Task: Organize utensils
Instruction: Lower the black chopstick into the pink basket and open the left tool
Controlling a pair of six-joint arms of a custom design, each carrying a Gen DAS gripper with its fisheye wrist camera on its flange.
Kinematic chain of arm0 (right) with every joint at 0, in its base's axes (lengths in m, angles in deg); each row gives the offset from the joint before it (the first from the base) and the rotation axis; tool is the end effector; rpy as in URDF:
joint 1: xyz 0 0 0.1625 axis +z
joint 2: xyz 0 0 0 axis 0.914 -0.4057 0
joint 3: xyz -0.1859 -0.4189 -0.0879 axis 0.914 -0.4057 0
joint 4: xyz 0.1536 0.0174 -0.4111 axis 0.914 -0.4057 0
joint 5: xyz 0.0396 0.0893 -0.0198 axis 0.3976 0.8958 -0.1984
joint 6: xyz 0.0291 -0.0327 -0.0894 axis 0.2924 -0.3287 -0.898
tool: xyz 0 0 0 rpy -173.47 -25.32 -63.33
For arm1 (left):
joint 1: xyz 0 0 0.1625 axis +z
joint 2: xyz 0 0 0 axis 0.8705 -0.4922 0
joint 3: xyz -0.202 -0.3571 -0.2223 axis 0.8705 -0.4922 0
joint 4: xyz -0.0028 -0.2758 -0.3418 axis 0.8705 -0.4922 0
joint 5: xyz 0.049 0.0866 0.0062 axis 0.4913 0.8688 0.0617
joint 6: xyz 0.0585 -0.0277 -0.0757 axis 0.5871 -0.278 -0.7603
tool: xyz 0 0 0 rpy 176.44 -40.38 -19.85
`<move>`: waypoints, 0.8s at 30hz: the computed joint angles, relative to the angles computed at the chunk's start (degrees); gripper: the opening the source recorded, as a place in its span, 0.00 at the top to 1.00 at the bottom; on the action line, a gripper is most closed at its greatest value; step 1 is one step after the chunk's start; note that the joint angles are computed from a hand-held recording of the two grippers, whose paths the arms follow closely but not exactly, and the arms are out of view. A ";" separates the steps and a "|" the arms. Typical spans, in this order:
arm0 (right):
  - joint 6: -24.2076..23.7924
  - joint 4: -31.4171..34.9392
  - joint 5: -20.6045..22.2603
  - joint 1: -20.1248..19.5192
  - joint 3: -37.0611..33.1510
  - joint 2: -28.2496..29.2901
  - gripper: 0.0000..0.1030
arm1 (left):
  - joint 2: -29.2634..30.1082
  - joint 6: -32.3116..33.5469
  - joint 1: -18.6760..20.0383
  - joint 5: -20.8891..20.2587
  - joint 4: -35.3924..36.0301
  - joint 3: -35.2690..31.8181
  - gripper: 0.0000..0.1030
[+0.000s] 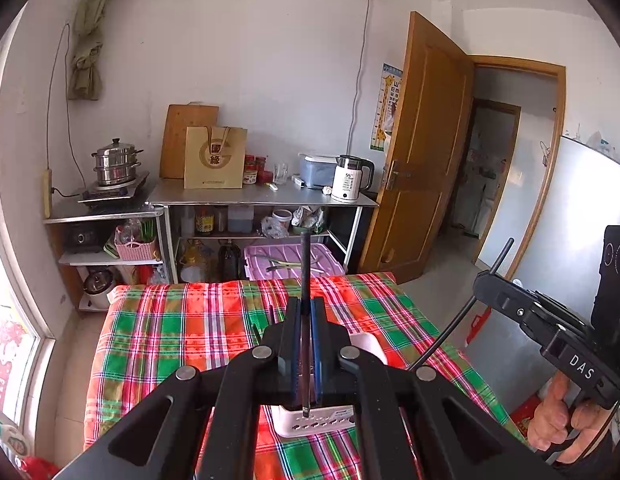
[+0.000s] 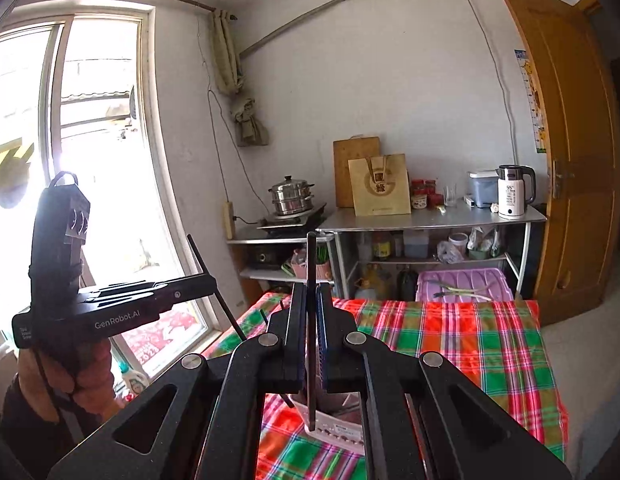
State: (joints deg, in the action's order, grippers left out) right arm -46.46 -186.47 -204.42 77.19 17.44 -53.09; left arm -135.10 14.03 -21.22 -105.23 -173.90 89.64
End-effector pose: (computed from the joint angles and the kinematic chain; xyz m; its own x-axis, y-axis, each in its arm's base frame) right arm 0.5438 -0.3319 0.1372 -0.8235 -0.2149 0.5250 -0.5671 0.3344 -0.7527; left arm -0.1960 -0.4052 0.5336 -0.7280 0.4674 -0.5015 0.6854 0.4791 -0.5484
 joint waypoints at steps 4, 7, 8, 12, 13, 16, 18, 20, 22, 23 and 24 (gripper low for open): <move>-0.28 -1.15 0.91 -2.02 -0.36 0.75 0.96 | 2.23 1.33 2.23 -1.57 -2.66 -0.07 0.96; -0.15 -1.59 1.61 -3.46 -0.45 1.20 0.95 | 3.64 2.39 3.85 -2.84 -4.64 0.20 0.96; -0.17 -1.81 1.72 -3.85 -0.47 1.39 0.95 | 4.10 2.74 4.41 -3.34 -5.36 0.26 0.96; 0.39 -2.10 2.61 -5.09 -0.34 1.92 0.96 | 5.32 3.61 6.19 -4.64 -7.57 1.02 0.96; 0.64 -1.96 2.74 -5.38 -0.21 1.99 0.96 | 5.55 3.73 6.57 -4.84 -7.84 1.21 0.96; 1.46 -1.25 2.99 -6.14 0.18 2.14 0.95 | 6.13 4.09 7.69 -5.51 -8.45 1.84 0.96; 2.14 -0.86 3.12 -6.58 0.48 2.25 0.95 | 6.60 4.17 8.37 -5.91 -8.57 2.11 0.96; 2.93 -0.07 3.28 -6.96 0.75 2.27 0.95 | 7.02 4.33 8.98 -6.00 -8.74 2.52 0.96; 3.24 0.64 3.11 -7.14 0.90 2.41 0.95 | 7.31 4.46 9.62 -6.22 -8.79 2.84 0.96; 3.52 1.08 3.14 -7.25 1.08 2.41 0.95 | 7.39 4.51 9.99 -6.51 -8.81 3.00 0.96; 3.87 1.62 3.11 -7.34 1.14 2.44 0.95 | 7.45 4.56 10.22 -6.65 -8.79 3.14 0.96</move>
State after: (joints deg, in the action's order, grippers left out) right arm -42.59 -184.85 -201.31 69.85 18.58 -50.65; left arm -127.64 18.58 -10.99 -111.88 -182.69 92.78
